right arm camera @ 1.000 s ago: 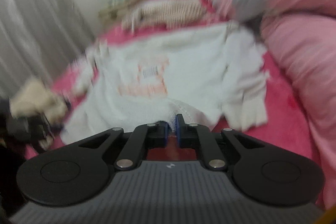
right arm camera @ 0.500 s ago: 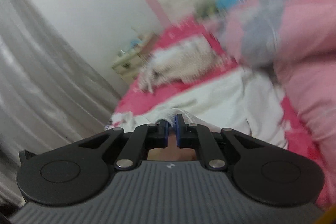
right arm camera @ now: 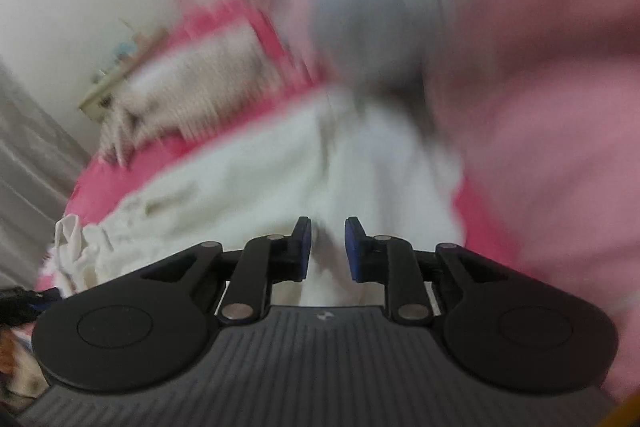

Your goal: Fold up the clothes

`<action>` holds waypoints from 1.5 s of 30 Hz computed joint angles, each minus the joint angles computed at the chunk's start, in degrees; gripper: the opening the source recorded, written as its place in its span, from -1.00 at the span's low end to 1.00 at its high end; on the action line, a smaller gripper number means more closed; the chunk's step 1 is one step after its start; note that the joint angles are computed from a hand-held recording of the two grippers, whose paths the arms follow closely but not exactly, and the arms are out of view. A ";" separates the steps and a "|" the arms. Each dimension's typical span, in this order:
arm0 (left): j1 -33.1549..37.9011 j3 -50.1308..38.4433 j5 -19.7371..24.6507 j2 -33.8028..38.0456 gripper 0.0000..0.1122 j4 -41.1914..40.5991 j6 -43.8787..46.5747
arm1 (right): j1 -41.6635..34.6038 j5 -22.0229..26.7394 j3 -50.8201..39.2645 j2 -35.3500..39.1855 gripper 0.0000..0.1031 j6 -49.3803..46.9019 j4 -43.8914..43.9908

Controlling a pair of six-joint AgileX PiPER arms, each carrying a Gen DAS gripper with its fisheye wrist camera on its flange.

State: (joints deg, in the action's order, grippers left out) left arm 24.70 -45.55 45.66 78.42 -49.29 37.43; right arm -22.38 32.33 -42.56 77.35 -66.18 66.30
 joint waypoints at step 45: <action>-10.50 -6.92 -4.63 10.95 -0.11 5.77 6.08 | 40.07 5.21 -25.97 29.17 -0.99 -11.44 -19.81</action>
